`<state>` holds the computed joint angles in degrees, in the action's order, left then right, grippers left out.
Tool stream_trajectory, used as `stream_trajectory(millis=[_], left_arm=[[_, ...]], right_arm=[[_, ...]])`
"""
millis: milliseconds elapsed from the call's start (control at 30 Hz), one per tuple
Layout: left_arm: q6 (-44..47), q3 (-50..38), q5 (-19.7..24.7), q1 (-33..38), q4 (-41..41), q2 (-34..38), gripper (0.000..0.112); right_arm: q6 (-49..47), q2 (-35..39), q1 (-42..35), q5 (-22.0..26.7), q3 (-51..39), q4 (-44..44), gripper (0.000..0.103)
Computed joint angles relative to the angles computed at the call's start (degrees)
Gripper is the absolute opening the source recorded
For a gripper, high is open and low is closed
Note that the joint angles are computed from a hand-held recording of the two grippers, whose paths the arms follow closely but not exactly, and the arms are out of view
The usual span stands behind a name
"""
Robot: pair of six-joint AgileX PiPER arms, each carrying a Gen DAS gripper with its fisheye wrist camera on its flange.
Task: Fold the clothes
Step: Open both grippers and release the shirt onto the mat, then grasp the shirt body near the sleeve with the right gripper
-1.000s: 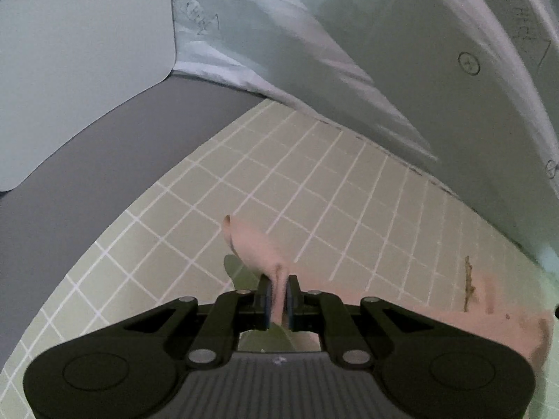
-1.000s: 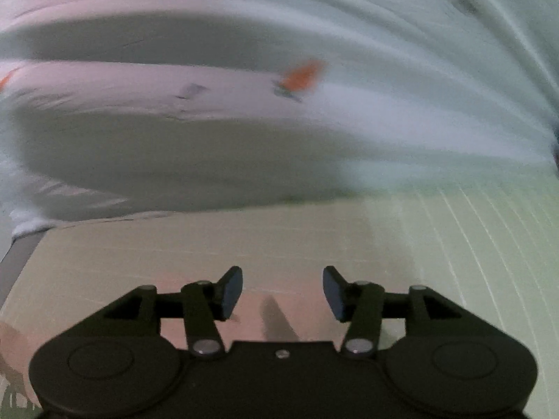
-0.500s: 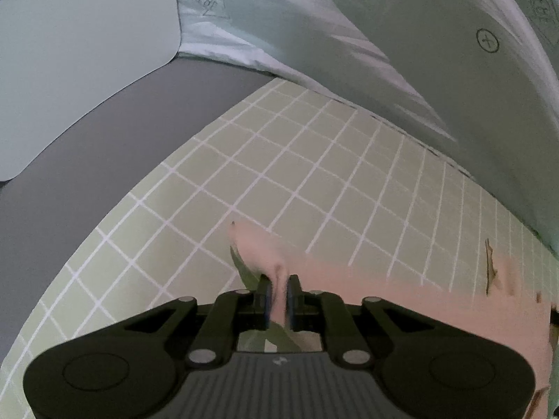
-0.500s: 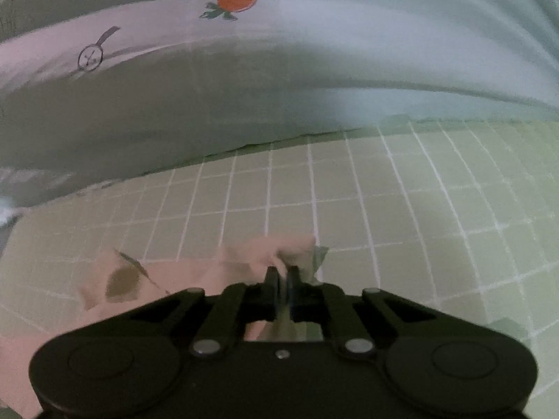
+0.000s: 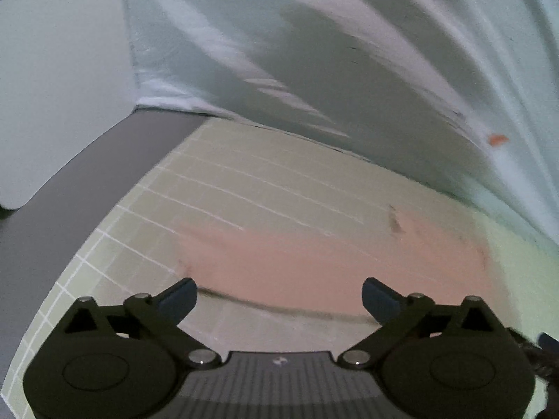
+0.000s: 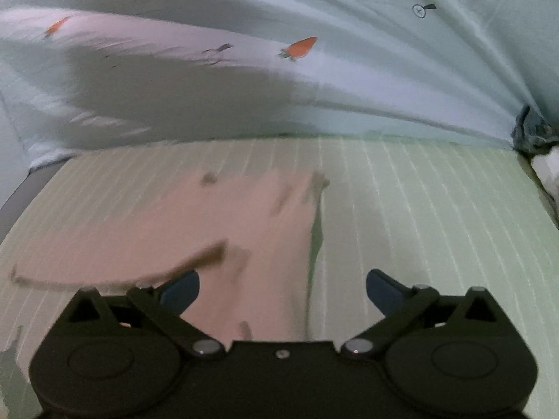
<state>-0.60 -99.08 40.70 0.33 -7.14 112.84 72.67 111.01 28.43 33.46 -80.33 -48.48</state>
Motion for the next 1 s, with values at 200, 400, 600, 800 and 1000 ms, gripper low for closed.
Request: stream_trajectory(millis=[200, 400, 600, 800, 1000], left_arm=[[7.85, 14.45, -6.27, -3.26, -2.29, -10.34, 0.102], [7.88, 21.73, -6.93, -5.75, -1.48, -15.26, 0.103], [4.41, 27.6, -7.52, -7.92, 2.27, -19.45, 0.103], [0.62, 30.25, -7.15, -9.94, 5.6, -21.6, 0.103], [-0.24, 31.61, -6.93, -11.71, 7.18, -22.85, 0.103]], right_arm=[[5.47, -3.98, 10.29, 5.15, 7.01, -3.77, 0.103], [9.16, -7.29, 12.46, 4.39, 13.41, -3.81, 0.076], [11.57, -9.53, 13.89, 1.82, 18.69, -5.15, 0.034], [15.28, -10.61, 16.9, 4.49, 20.31, -9.55, 0.029], [19.58, -12.11, 19.3, 5.81, 21.83, -17.05, 0.03]])
